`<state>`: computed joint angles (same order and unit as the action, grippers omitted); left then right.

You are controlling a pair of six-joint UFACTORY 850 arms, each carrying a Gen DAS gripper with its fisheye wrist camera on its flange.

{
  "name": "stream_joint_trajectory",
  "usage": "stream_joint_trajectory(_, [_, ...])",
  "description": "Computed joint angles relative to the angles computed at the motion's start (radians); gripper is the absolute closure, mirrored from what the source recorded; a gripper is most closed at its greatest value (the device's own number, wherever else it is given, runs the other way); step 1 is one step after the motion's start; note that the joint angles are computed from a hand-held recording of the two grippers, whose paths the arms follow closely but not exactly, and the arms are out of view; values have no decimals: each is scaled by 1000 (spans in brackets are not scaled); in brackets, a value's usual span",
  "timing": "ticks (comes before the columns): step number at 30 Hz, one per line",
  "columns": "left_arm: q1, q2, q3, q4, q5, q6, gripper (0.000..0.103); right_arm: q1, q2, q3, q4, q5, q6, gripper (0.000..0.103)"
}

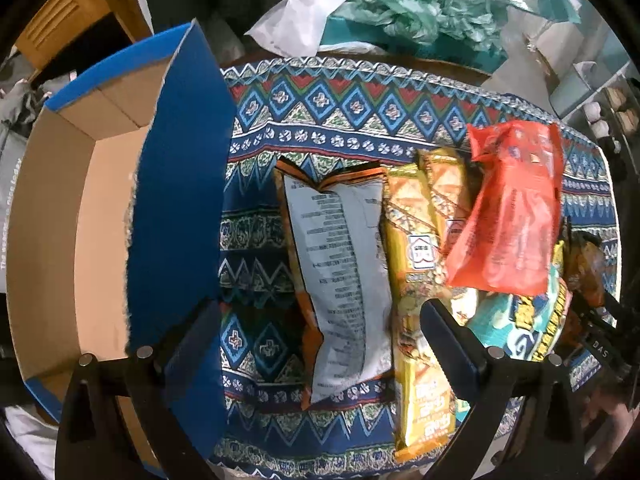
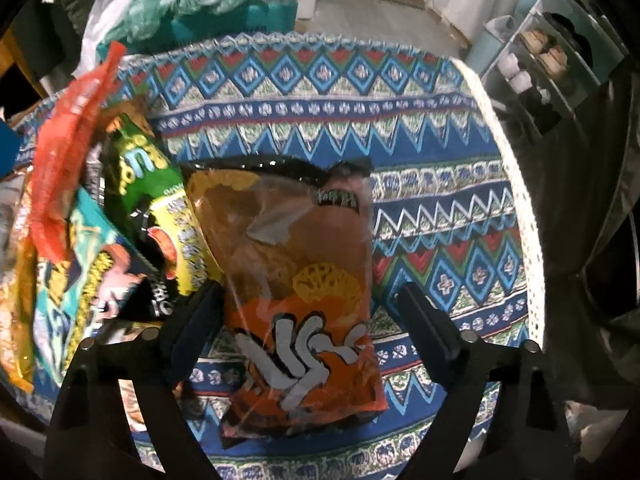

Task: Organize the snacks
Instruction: 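Grasp the orange chip bag with the right tool while the left tool grasps the white chip bag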

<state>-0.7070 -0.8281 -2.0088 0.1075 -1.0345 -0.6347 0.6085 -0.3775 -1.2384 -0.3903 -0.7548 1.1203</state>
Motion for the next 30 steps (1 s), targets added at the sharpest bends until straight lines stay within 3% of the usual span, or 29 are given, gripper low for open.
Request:
stream_joint_trajectory(6, [-6, -31, -34, 15, -3, 11, 2, -7, 6, 18, 8, 24, 3, 38])
stream_joint_trajectory(12, [-31, -66, -75, 104, -56, -26, 4, -10, 20, 22, 20, 36, 9, 49])
stream_joint_trajectory(14, [-33, -59, -68, 96, -48, -17, 18, -12, 26, 26, 26, 44, 10, 50])
stream_joint_trajectory(15, [-33, -49, -56, 68, -32, 0, 30, -14, 30, 29, 28, 47, 10, 50])
stream_joint_trajectory(21, [-27, -55, -50, 40, -21, -1, 30, -11, 34, 28, 25, 55, 17, 50])
stream_joint_trajectory(30, [41, -31, 28, -189, 89, 45, 30, 0, 56, 37, 9, 78, 44, 51])
